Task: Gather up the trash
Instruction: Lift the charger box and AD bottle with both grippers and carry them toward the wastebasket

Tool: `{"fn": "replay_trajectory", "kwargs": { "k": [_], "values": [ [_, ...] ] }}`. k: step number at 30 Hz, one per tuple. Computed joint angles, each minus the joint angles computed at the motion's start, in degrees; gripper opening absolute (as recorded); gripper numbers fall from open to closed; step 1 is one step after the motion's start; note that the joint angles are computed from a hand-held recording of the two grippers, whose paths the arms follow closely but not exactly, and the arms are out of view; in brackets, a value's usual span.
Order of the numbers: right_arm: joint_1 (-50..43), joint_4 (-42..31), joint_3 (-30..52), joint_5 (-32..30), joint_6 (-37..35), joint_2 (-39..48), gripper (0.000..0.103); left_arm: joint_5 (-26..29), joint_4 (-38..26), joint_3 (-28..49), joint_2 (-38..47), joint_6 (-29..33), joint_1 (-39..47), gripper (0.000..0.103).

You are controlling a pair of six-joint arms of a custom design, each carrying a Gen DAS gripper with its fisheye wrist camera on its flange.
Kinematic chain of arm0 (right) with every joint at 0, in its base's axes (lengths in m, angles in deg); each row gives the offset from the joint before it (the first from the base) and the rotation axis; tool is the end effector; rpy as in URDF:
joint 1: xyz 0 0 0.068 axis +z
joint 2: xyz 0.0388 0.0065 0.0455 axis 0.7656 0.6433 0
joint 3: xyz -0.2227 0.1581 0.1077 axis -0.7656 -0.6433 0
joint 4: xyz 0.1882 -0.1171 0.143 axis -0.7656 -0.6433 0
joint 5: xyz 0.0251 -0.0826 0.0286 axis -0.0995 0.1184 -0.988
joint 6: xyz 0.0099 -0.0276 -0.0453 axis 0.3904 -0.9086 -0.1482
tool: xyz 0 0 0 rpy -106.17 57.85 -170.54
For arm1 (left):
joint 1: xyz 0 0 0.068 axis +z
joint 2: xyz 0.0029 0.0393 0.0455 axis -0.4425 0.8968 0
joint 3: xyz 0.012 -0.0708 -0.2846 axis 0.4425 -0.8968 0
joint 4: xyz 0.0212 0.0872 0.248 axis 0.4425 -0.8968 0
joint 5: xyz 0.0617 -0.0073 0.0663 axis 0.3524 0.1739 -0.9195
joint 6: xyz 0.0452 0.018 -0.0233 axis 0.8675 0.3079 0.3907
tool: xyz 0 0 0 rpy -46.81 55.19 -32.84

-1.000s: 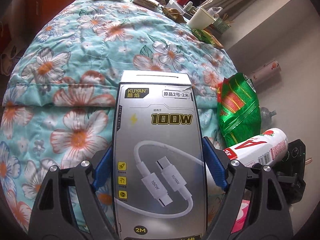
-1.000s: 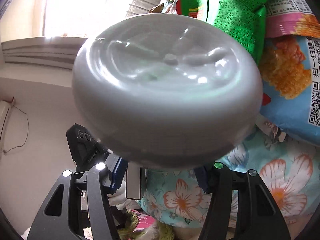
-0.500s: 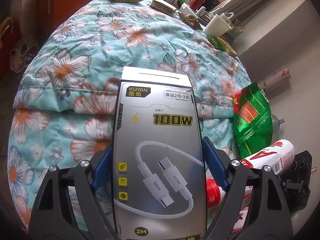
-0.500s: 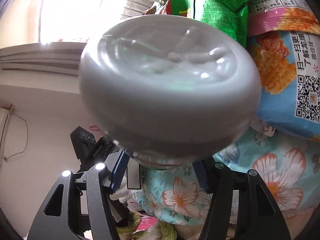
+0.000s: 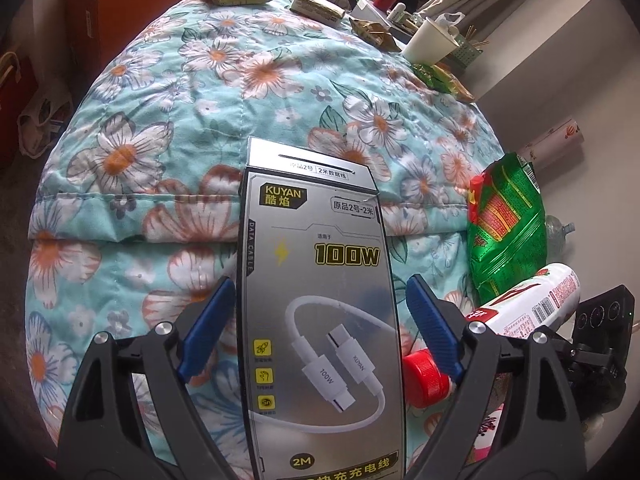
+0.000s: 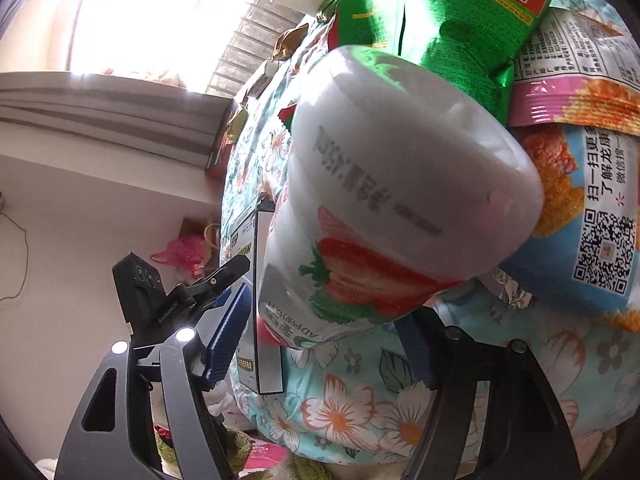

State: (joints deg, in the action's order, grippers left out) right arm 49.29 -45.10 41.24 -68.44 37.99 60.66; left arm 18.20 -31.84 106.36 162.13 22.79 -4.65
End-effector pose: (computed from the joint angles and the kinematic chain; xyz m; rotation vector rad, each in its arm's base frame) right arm 0.2584 0.0249 0.3694 0.0461 2.6428 1.3071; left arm 0.2244 0.0732 0.3865 -0.5146 2.5598 -0.4823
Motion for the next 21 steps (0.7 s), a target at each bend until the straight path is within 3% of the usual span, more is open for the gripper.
{"fn": "replay_trajectory", "kwargs": {
  "k": [5,12,14,15,21],
  "values": [
    [-6.9,0.7,-3.6,-5.2,3.2,-2.7,0.07,-2.3,1.0,0.5,0.5,0.1,-1.9,0.083],
    [-11.4,8.5,-8.4,-10.9,16.4,-4.9,0.07,-7.3,2.5,0.4,0.5,-1.2,-5.9,0.083],
    [-11.3,11.3,-10.8,-10.6,19.5,-6.1,0.07,-9.1,2.8,0.5,0.7,-1.5,-7.1,0.083],
    [-9.0,15.2,-10.6,-9.4,24.9,-6.5,0.07,-9.9,3.1,0.4,0.8,-1.6,-7.7,0.083],
    [-8.9,18.9,-12.0,-6.8,30.6,-7.2,0.07,-15.1,4.4,-0.5,0.7,-1.8,-10.9,0.083]
  ]
}}
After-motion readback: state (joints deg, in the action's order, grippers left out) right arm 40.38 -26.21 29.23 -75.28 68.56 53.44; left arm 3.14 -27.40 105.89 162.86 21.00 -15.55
